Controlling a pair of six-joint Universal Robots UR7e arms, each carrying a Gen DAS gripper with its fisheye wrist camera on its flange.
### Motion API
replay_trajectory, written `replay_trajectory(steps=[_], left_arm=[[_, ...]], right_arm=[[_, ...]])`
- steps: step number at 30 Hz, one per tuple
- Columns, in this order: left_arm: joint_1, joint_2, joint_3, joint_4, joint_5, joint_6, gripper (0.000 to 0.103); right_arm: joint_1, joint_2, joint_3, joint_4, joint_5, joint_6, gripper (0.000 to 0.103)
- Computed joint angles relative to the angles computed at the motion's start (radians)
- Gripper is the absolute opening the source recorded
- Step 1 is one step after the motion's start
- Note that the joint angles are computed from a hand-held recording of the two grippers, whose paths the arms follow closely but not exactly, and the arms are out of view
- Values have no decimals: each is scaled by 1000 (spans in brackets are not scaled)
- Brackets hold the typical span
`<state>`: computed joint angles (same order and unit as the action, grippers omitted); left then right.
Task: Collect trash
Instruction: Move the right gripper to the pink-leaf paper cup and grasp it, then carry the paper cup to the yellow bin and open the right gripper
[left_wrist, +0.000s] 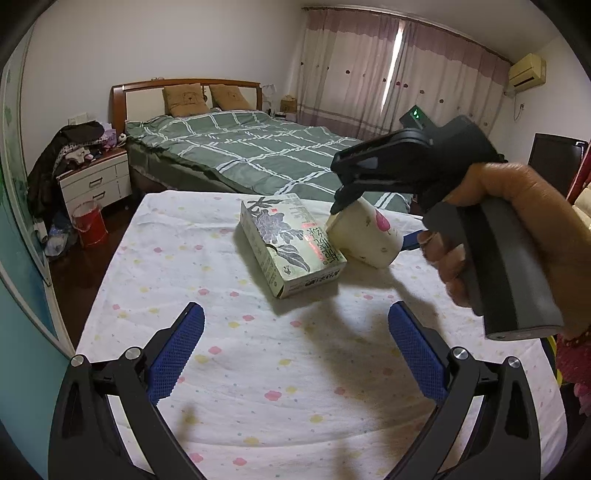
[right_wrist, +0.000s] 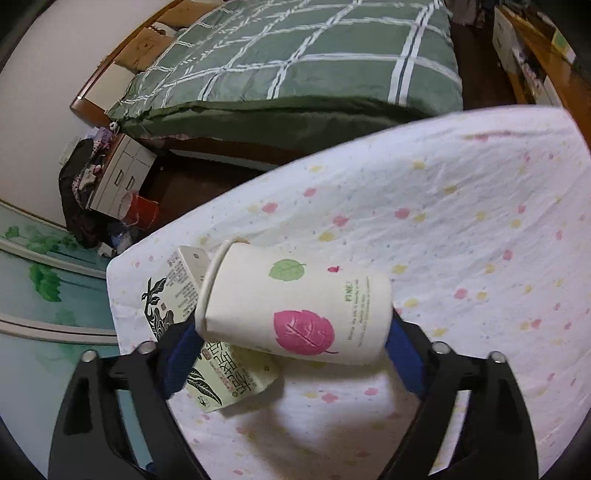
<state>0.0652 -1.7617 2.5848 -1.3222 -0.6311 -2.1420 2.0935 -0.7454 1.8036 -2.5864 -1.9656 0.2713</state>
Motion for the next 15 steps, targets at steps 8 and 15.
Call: replay_trajectory(steps=[8, 15], left_arm=[[3, 2, 4, -20, 2, 17, 98], [4, 13, 1, -28, 4, 25, 98]], right_arm=[[9, -50, 63, -87, 8, -63, 81], [-43, -226, 222, -168, 23, -171, 81]])
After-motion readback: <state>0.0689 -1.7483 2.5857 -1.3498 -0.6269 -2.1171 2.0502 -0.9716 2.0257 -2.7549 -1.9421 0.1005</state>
